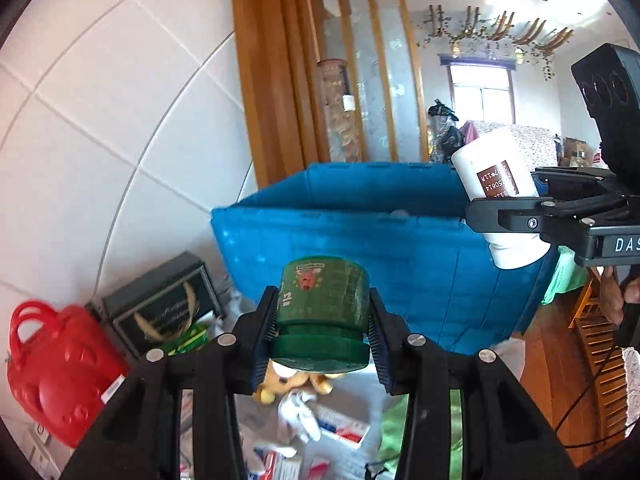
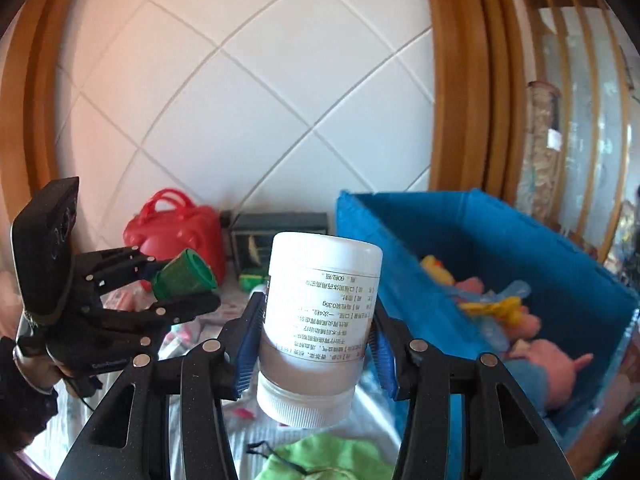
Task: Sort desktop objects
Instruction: 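Carry the jar and bottle over the blue crate and release both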
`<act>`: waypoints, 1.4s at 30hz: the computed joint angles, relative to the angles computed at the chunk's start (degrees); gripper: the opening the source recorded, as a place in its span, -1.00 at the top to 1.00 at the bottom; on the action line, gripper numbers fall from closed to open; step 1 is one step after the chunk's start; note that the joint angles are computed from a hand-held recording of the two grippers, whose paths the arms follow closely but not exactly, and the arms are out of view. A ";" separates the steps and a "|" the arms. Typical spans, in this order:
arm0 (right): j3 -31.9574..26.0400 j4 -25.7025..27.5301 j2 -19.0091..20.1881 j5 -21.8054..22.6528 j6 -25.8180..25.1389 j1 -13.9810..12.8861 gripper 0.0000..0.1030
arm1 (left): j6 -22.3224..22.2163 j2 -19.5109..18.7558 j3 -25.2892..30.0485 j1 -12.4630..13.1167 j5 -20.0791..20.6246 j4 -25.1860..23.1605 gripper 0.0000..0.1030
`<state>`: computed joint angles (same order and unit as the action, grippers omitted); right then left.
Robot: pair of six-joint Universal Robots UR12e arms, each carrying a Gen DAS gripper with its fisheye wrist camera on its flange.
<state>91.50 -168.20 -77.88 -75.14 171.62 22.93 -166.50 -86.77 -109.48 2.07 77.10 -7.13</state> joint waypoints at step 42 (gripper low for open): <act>-9.11 2.17 3.75 5.02 8.22 -17.75 -0.86 | -4.33 -26.90 38.39 -19.03 40.26 -7.30 -0.71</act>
<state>82.39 -166.03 -74.13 -70.12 179.84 5.18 -170.83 -113.67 -71.09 -16.95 117.36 -14.42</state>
